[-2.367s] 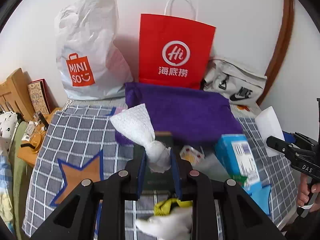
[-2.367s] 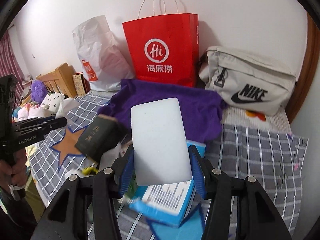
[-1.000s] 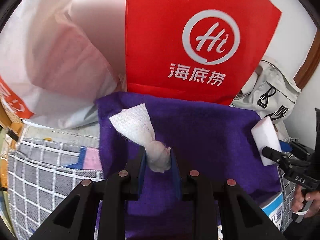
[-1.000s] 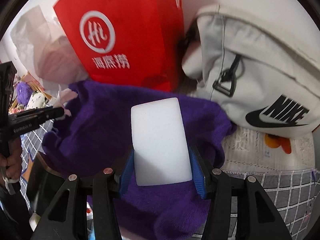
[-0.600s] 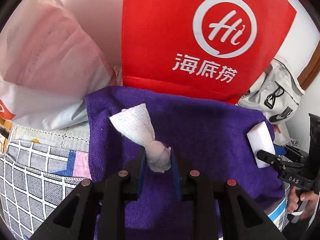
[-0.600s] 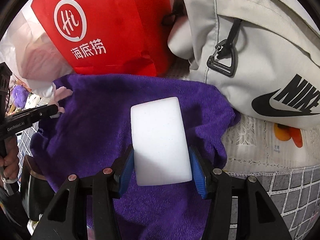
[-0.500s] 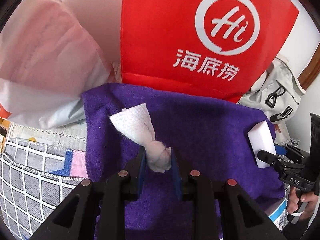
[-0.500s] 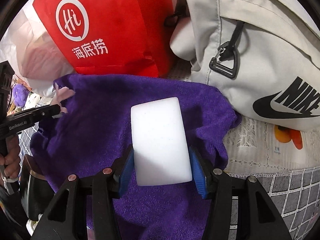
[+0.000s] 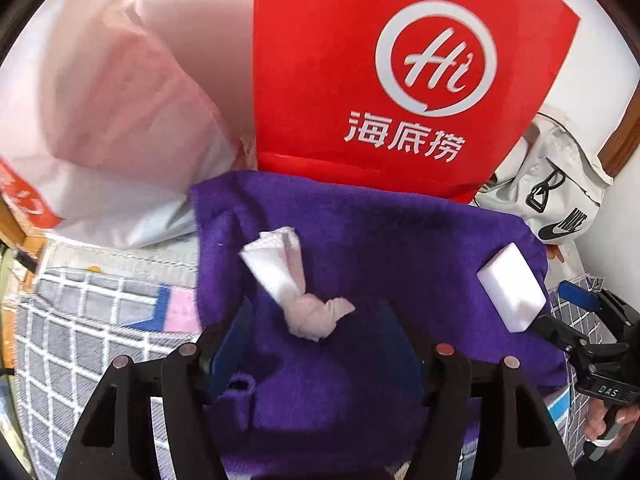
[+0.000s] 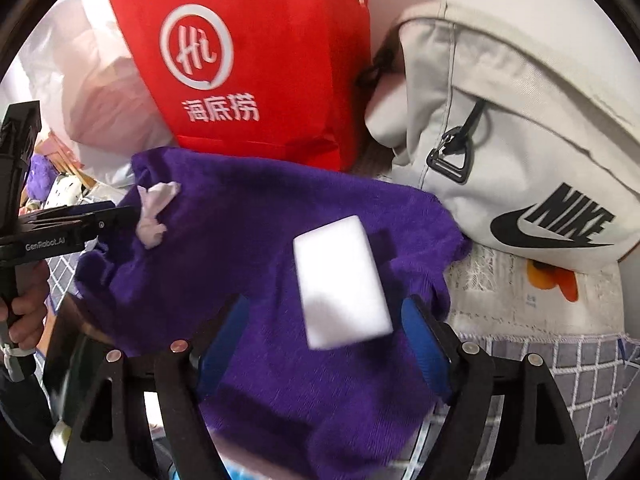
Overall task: Organize soft objects
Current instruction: 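Open the left gripper to drop the tissue while the right gripper releases the sponge onto the towel, then grasp the white glove with the left gripper while the right gripper grasps the green snack packet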
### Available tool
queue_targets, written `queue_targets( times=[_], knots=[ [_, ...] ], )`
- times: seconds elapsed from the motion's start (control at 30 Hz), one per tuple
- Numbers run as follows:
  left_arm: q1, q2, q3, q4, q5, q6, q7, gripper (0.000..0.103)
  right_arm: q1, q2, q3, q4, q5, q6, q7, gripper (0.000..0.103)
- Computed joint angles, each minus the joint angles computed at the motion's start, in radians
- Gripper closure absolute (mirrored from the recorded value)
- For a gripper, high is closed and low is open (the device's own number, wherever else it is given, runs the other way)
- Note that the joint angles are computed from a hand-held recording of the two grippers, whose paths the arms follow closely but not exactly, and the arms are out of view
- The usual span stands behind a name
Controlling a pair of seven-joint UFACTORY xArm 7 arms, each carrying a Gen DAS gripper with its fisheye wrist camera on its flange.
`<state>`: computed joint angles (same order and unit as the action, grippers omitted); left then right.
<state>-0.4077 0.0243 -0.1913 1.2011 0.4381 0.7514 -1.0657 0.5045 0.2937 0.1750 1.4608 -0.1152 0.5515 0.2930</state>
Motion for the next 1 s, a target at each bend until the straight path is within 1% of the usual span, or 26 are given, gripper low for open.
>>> queue_targets(
  times=[0.1, 0.17, 0.23, 0.33, 0.43, 0.5, 0.57, 0.6, 0.67, 0.73, 0.8, 0.9, 1.0],
  knots=[
    [-0.007, -0.048, -0.012, -0.019, 0.026, 0.023, -0.045, 0.038, 0.028, -0.061, -0.014, -0.056, -0.052, -0.023, 0.089, 0.024],
    [-0.009, -0.071, -0.026, -0.017, 0.040, 0.067, -0.075, 0.038, 0.036, -0.099, -0.012, -0.092, -0.082, -0.038, 0.134, 0.024],
    [-0.011, -0.106, -0.043, -0.024, 0.052, 0.122, -0.109, 0.038, 0.030, -0.146, -0.001, -0.138, -0.093, -0.045, 0.148, 0.024],
    [-0.011, -0.180, -0.068, -0.067, 0.056, 0.162, -0.139, 0.038, 0.024, -0.217, 0.020, -0.195, -0.115, -0.038, 0.178, 0.024],
    [-0.007, -0.248, -0.106, -0.110, 0.054, 0.181, -0.178, 0.038, 0.012, -0.311, 0.048, -0.286, -0.079, -0.069, 0.163, 0.024],
    [-0.003, -0.282, -0.131, -0.132, 0.058, 0.189, -0.198, 0.038, 0.015, -0.375, 0.062, -0.361, 0.026, -0.122, 0.096, 0.024],
    [-0.002, -0.324, -0.160, -0.159, 0.060, 0.201, -0.219, 0.038, 0.023, -0.427, 0.074, -0.418, 0.093, -0.151, 0.060, 0.024],
    [-0.002, -0.342, -0.172, -0.172, 0.059, 0.202, -0.226, 0.038, 0.027, -0.448, 0.082, -0.441, 0.110, -0.161, 0.053, 0.024],
    [-0.007, -0.378, -0.189, -0.198, 0.036, 0.211, -0.224, 0.038, 0.035, -0.478, 0.101, -0.475, 0.118, -0.164, 0.047, 0.024],
    [-0.012, -0.408, -0.206, -0.221, 0.007, 0.233, -0.224, 0.038, 0.039, -0.496, 0.125, -0.498, 0.103, -0.164, 0.063, 0.024],
    [-0.016, -0.437, -0.219, -0.249, -0.015, 0.237, -0.226, 0.038, 0.046, -0.516, 0.143, -0.525, 0.089, -0.164, 0.075, 0.025],
    [-0.021, -0.491, -0.237, -0.307, -0.051, 0.230, -0.242, 0.038, 0.066, -0.536, 0.148, -0.561, 0.102, -0.166, 0.070, 0.030],
    [-0.022, -0.528, -0.260, -0.346, -0.070, 0.224, -0.257, 0.038, 0.076, -0.536, 0.151, -0.577, 0.106, -0.162, 0.066, 0.041]
  ],
)
